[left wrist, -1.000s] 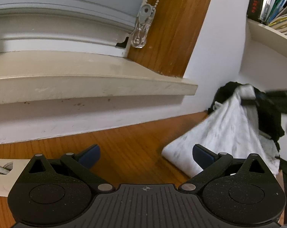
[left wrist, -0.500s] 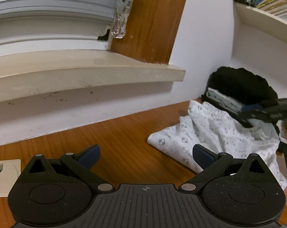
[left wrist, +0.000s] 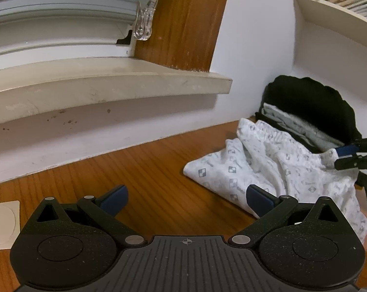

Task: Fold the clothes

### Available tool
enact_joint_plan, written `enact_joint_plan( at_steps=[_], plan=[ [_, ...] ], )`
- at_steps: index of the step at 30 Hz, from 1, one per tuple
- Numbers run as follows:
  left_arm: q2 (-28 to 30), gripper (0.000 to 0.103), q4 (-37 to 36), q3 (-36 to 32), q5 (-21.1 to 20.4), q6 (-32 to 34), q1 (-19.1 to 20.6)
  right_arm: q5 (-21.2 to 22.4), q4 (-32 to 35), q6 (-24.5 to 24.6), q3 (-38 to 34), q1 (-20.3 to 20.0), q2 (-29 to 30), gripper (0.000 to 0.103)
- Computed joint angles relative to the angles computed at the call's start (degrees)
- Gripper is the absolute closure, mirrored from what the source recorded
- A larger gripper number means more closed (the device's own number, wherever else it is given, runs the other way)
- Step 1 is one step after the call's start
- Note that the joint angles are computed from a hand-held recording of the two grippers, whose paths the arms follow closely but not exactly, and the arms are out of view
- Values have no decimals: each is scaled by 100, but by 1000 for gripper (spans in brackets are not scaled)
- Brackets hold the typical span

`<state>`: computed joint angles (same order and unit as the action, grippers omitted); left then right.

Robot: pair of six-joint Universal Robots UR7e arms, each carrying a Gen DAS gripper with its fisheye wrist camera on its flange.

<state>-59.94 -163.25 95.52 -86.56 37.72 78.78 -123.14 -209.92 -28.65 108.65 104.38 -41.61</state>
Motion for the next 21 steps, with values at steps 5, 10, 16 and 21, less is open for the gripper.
enact_joint_plan(
  at_steps=[5, 10, 16, 21],
  plan=[
    [16, 0, 10, -1, 43, 33, 5, 52, -501, 240, 116, -124, 3, 92],
    [8, 0, -15, 18, 17, 43, 1, -183, -632, 616, 476, -157, -255, 74],
    [3, 0, -28, 71, 59, 166, -29, 99, -1436, 195, 503, -21, -122, 64],
    [-5, 0, -67, 119, 48, 222, -48, 305, -543, 94, 283, 109, -127, 64]
  ],
)
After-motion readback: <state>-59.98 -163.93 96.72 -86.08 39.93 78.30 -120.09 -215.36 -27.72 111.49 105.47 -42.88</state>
